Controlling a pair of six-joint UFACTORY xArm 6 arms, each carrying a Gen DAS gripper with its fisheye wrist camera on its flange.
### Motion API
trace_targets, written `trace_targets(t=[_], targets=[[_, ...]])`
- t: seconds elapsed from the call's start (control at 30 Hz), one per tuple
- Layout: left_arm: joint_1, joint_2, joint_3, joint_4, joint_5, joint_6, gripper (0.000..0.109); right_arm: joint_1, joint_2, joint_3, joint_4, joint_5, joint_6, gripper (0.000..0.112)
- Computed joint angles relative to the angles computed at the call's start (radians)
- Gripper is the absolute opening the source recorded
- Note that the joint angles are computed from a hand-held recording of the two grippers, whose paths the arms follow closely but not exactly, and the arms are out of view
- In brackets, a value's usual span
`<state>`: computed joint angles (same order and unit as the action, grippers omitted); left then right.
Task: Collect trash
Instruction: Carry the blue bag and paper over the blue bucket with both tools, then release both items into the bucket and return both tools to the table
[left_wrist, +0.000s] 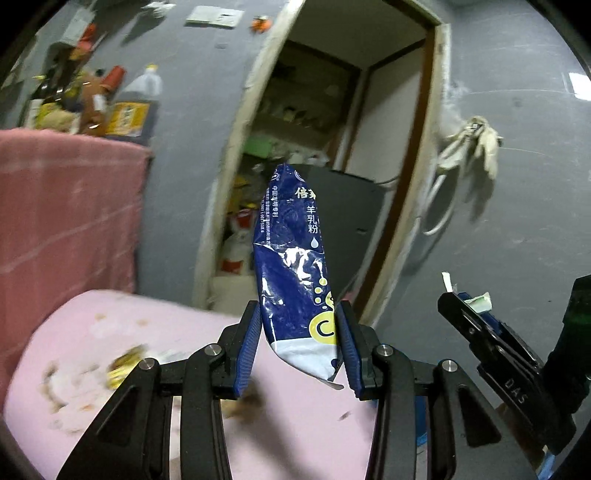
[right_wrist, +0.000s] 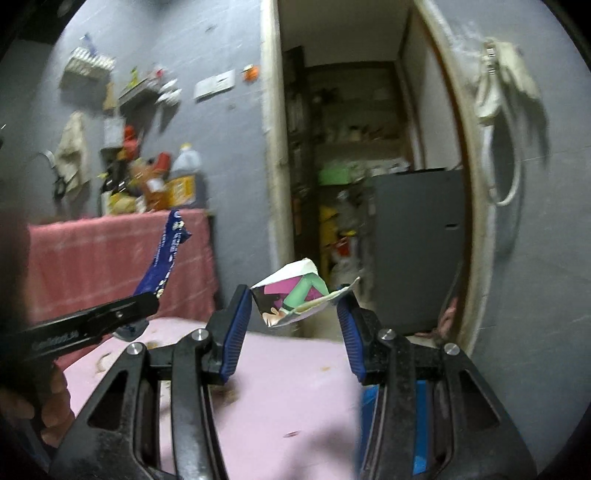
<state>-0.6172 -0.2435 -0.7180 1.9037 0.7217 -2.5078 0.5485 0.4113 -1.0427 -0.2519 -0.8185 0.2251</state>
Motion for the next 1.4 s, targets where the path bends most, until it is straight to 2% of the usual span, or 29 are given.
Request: trace_targets(t=[0.23, 0.43, 0.5, 0.57, 0.73, 0.8, 0.93, 1.13, 1.23, 1.4], targets=[[0.043, 0.211, -0.245, 0.104, -0.118, -0.03, 0.036, -0.092, 0.022, -0.028, 0.053, 0.0, 0.013, 0.047], [0.082, 0.399, -0.454, 0.04, -0.241, 0.069, 0.036, -0.159, 0.068, -0.061, 0.019, 0.073, 0.094, 0.047], [0.108, 0.462, -0.525, -0.019, -0.317, 0.127, 0.036, -0.177, 0.088, -0.08, -0.014, 0.115, 0.133, 0.047], [0.135, 0.515, -0.579, -0.111, -0.39, 0.213, 0.036, -0.199, 0.11, -0.106, -0.067, 0.159, 0.196, 0.047], [0.187, 0.64, -0.667, -0.514, -0.528, 0.588, 0.036, -0.247, 0.167, -0.182, -0.218, 0.256, 0.374, 0.047], [0.197, 0.681, -0.681, -0.7, -0.561, 0.756, 0.036, -0.259, 0.184, -0.206, -0.262, 0.286, 0.427, 0.048], [0.201, 0.741, -0.692, -0.979, -0.595, 1.009, 0.036, -0.289, 0.222, -0.272, -0.404, 0.33, 0.599, 0.049], [0.197, 0.76, -0.679, -1.096, -0.612, 1.11, 0.037, -0.296, 0.235, -0.299, -0.45, 0.358, 0.664, 0.05], [0.198, 0.747, -0.671, -1.044, -0.611, 1.049, 0.039, -0.295, 0.237, -0.305, -0.458, 0.362, 0.673, 0.053], [0.209, 0.699, -0.647, -0.864, -0.593, 0.869, 0.044, -0.281, 0.226, -0.29, -0.403, 0.355, 0.62, 0.062]])
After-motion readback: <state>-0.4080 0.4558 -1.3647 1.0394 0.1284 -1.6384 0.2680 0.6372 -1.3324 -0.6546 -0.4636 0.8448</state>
